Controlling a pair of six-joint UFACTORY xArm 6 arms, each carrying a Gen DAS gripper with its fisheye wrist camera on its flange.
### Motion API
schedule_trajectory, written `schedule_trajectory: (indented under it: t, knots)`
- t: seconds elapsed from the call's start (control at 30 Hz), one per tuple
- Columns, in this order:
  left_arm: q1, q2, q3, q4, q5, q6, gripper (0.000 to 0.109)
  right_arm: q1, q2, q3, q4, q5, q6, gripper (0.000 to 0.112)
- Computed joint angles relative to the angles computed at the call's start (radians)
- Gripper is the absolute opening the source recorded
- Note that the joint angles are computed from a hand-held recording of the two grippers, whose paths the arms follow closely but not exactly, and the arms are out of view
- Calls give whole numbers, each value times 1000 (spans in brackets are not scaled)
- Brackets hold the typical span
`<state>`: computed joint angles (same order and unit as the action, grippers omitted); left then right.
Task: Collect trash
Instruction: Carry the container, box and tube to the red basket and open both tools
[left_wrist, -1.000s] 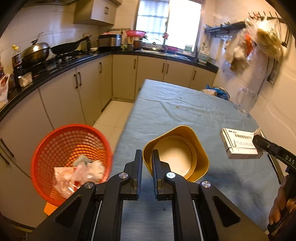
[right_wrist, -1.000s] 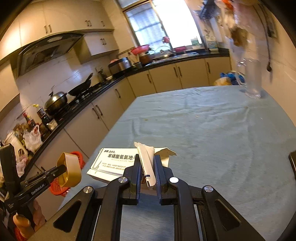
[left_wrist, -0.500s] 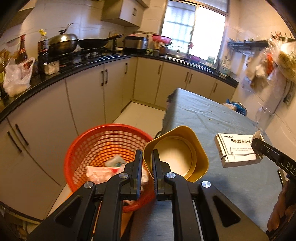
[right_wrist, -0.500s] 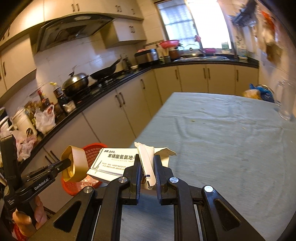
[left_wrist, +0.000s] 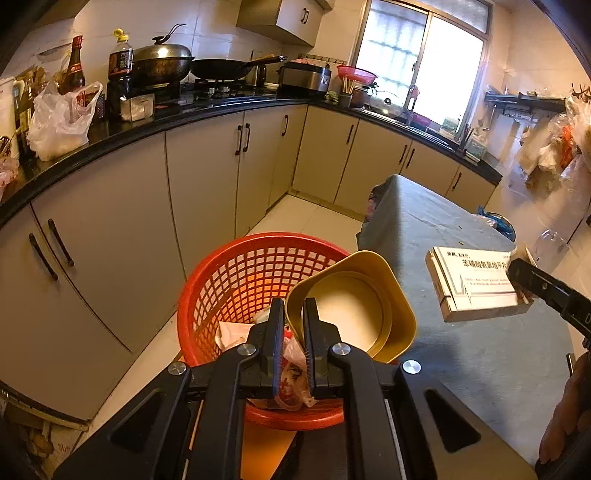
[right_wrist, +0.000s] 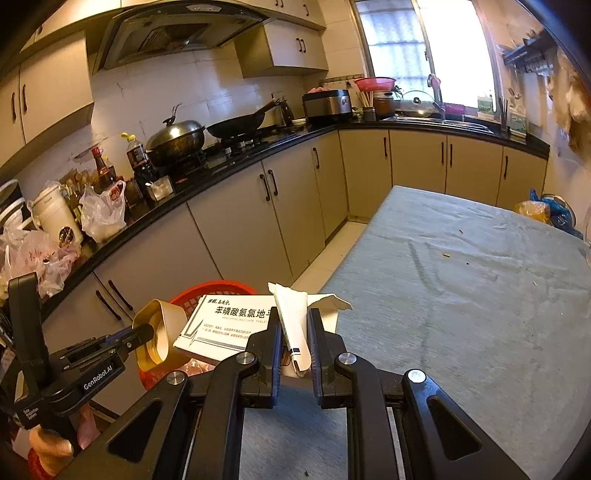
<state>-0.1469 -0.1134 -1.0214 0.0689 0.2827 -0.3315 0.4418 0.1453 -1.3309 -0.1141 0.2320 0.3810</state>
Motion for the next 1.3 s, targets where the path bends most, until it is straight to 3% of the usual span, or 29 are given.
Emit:
schedule_trajectory:
  t: [0.37,0.77,1.3]
  knots:
    - [10,13,12,-33,-8,38,10,24,109,-148,-115,70,92,14]
    - [11,25,30,28,-26,9,10,45,251,-335,-114,153,84,14]
    - [21,46,32,-27,-32,70,10,70,373,-493,-79,233,37,14]
